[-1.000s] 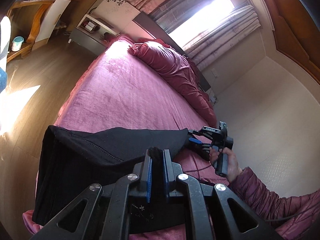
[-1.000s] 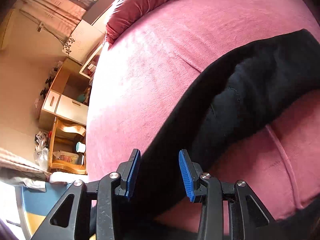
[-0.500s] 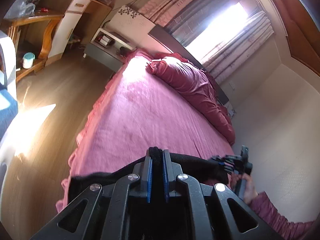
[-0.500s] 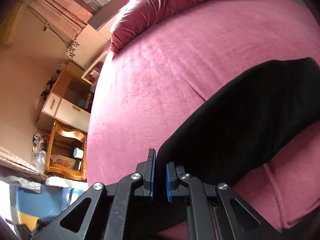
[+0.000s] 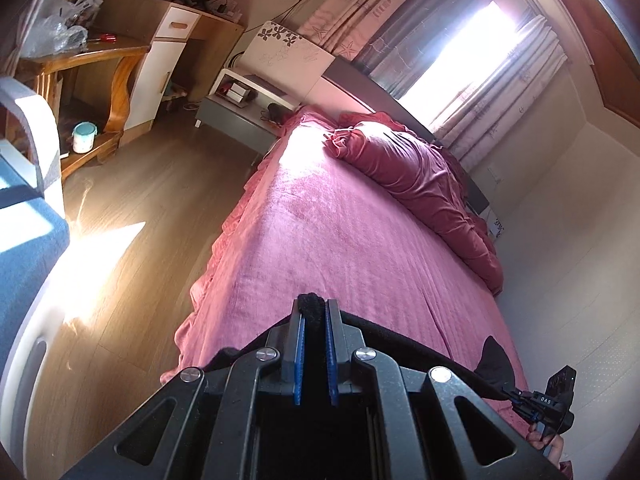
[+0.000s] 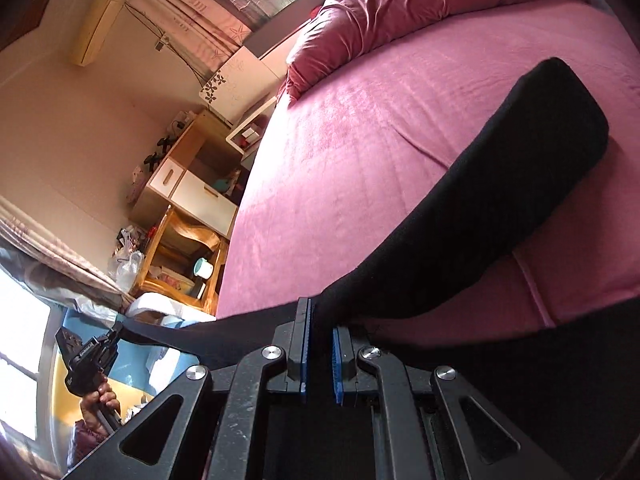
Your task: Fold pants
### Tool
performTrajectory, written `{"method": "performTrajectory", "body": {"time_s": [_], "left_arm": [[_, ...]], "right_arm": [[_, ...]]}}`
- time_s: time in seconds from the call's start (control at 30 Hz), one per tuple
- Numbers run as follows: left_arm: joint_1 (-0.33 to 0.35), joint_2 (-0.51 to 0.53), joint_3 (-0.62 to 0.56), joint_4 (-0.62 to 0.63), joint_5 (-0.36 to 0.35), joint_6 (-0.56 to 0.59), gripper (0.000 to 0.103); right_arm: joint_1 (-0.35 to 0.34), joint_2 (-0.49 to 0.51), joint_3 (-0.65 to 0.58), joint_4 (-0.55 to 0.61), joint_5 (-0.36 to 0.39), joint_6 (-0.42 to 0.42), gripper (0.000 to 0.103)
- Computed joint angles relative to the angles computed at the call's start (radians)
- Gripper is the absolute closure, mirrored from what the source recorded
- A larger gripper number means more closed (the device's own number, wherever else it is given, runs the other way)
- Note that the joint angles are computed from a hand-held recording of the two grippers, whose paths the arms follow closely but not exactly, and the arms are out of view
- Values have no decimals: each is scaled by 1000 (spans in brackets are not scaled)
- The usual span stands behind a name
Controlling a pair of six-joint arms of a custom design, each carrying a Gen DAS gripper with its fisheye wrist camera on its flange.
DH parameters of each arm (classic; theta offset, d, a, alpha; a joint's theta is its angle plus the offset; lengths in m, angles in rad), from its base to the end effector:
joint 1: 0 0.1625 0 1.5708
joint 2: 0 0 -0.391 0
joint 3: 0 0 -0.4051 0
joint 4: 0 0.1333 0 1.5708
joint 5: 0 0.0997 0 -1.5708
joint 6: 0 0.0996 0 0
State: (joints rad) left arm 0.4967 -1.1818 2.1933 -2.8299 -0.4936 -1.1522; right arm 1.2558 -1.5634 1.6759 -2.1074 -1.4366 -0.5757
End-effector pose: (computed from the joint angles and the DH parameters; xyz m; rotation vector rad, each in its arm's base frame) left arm -0.3092 -0.4190 0.1596 -0.2806 2.4663 -1.4630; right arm -0.0269 -0.5559 0.4591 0.4337 -2.9736 0.6708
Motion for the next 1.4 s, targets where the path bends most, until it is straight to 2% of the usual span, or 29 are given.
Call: {"method": "performTrajectory", "body": {"time_s": [0.07,0.2,0.37,0.57,0.63,0.67,0.8,0.9,0.97,1.03,1.07,1.1,1.23,1.33,1.4], "left_arm": [[-36,-28,51,59,-5,-119,94],[-111,-65,147,157,-14,-367,94],[-172,-79,238,271,-86,-669,95],[-221,-55,336,223,-158,-931,90],[-251,-55,380,166,-148,-1032,83],[-266,-65,394,179,-142,-1096,75],[-311,-72,442,146,-144,-1237,69],[-314,-60,446,122,-154,-1262,69],[-306,-62,428,173,-167,-1273,71],[-293,-69,412,219,-178,-1256,81],[-281,-79,391,274,-190,-1243,92],[-273,-86,377,314,-194,-1231,96],[-256,-119,334,456,-204,-1211,97],[-232,-120,322,484,-245,-1195,97],[-225,-110,323,479,-268,-1198,97]], "right_arm": [[-29,-49,50,23,0,-29,94],[-67,-118,140,33,-47,-92,94],[-108,-158,243,-3,-144,-151,95],[-140,-142,297,-65,-213,-157,95],[-141,-131,302,-83,-225,-155,95],[-145,-129,308,-93,-229,-159,95],[-140,-106,319,-132,-251,-159,95],[-149,-99,328,-143,-246,-151,95],[-159,-101,334,-148,-238,-152,95],[-155,-98,340,-159,-236,-148,95],[-157,-100,341,-159,-233,-147,95],[-157,-105,342,-157,-224,-145,95],[-161,-161,353,-124,-170,-170,95],[-159,-175,373,-138,-198,-196,95],[-165,-159,380,-150,-223,-184,95]]}}
